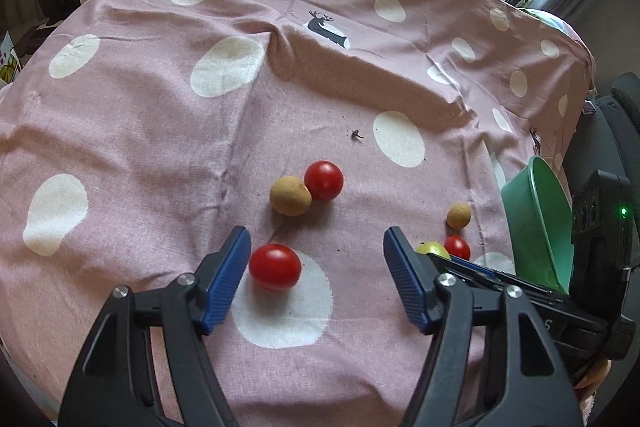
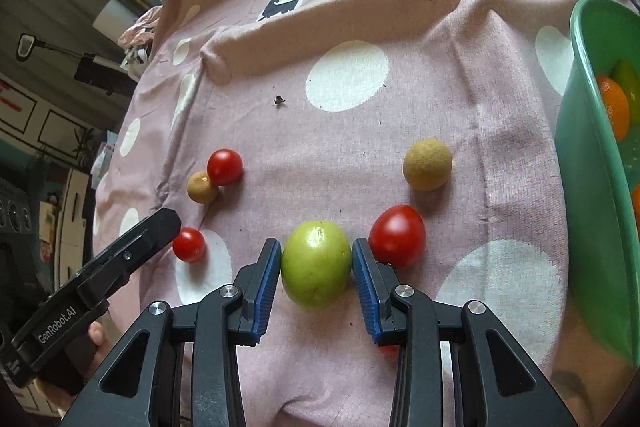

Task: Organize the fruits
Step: 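Close the right tool around the pale green fruit and lift it, then carry the pale green fruit with the right tool over the green bowl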

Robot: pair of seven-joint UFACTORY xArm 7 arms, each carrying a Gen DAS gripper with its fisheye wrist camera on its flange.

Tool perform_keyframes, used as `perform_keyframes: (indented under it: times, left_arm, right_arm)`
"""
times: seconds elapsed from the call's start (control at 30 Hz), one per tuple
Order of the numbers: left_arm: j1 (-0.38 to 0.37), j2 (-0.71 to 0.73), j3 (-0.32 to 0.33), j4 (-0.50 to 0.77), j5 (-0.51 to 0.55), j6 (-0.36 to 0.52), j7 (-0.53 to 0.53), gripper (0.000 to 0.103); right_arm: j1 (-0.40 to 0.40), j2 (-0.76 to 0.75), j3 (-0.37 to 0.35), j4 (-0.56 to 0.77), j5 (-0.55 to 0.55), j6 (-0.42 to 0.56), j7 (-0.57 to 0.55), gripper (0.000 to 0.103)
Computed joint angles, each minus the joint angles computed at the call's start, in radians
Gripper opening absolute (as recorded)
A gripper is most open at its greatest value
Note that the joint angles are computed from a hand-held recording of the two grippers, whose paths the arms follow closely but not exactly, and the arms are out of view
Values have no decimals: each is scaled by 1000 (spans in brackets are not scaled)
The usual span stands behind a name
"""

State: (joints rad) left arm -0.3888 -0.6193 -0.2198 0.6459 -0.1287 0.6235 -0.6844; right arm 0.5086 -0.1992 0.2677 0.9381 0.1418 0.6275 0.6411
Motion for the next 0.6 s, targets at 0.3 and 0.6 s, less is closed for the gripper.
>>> perform_keyframes:
  times: [0.3,0.6]
  left_arm:
    - [-82,66,12,35,-57,-16,94,67]
    - [-172,141,48,60,-190,-50,241,62]
  right_arm:
    - [-2,-33,-20,-40,59,-48,-17,37]
    - [5,-39,-35,-59,137,-70,-42,37]
